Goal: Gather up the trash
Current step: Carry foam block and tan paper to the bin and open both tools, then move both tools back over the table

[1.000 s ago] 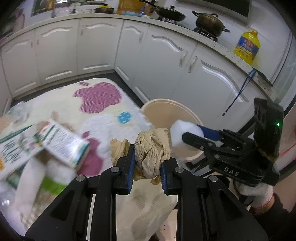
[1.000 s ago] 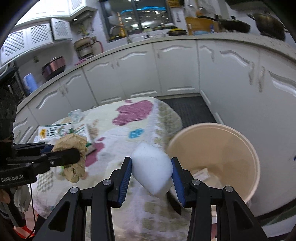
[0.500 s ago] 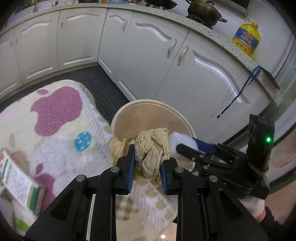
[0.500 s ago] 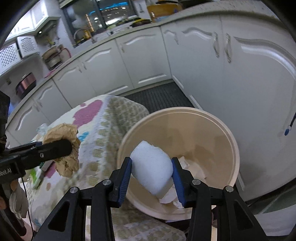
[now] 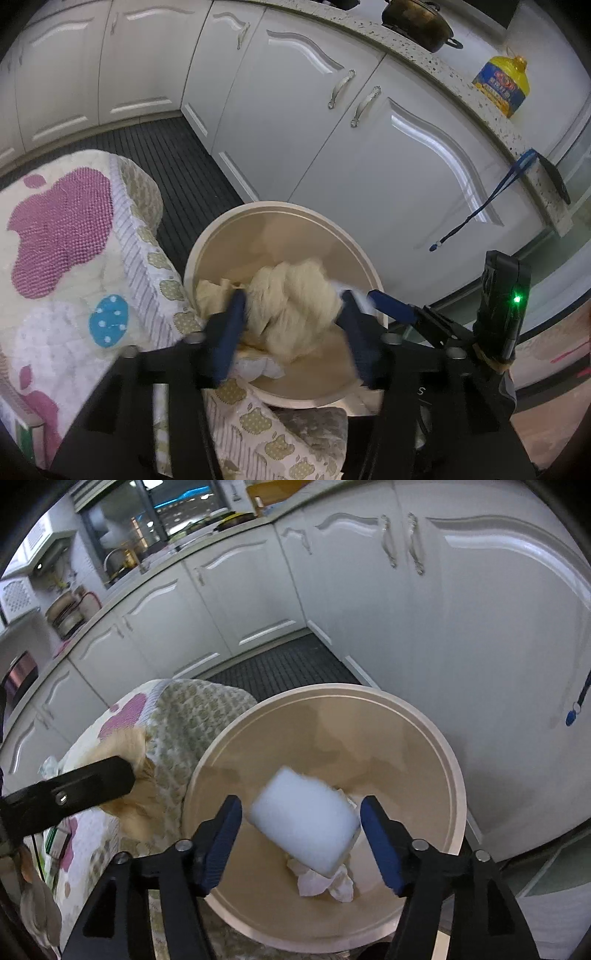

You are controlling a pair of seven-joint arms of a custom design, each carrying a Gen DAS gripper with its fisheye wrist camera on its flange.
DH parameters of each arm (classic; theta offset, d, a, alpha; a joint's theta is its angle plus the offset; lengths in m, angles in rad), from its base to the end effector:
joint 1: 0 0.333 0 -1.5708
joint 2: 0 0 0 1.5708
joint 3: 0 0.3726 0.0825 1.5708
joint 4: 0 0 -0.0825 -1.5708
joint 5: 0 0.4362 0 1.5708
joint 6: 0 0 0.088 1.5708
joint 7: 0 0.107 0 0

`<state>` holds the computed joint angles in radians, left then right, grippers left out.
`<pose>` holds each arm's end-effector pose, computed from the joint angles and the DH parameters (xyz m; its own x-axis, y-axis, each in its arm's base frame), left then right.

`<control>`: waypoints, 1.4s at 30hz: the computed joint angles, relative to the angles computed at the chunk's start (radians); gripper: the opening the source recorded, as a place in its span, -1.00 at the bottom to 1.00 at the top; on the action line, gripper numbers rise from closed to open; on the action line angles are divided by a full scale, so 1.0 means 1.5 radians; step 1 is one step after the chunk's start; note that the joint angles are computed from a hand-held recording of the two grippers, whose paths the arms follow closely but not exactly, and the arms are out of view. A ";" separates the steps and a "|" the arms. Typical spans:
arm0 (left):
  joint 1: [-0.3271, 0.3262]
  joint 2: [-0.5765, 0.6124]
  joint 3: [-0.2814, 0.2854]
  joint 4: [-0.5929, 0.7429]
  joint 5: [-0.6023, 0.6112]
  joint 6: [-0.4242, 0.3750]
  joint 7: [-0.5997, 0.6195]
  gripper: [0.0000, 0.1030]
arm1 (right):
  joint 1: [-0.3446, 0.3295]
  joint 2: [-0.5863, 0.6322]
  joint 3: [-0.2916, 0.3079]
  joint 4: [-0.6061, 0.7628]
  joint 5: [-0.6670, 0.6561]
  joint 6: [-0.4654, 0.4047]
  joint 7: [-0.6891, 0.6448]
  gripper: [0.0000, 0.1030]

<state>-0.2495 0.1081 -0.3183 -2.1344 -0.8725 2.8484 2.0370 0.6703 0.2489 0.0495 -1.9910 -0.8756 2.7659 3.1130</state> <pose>0.5605 -0.3036 0.4369 -0.3508 -0.8314 0.4310 -0.8437 0.0810 -0.5306 0.4951 0.4750 0.4082 -0.0043 -0.9728 -0.2316 -0.7853 0.1467 -0.6015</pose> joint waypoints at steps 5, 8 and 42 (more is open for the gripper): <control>-0.003 -0.001 0.003 -0.008 0.034 0.015 -0.024 0.16 | 0.001 -0.007 -0.003 -0.008 -0.009 0.003 0.019 0.29; -0.002 -0.012 0.001 -0.017 0.027 0.018 -0.020 0.16 | 0.000 -0.013 -0.001 -0.013 -0.017 0.003 0.033 0.30; -0.102 -0.259 0.127 -0.259 0.180 0.116 -0.187 0.16 | 0.055 -0.005 0.043 0.058 -0.073 -0.033 0.020 0.40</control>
<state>-0.4031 -0.2808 -0.1275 -2.5232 -0.6020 3.0219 1.7571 0.7531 0.2408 0.1143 -1.9039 -0.9857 2.7171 3.1434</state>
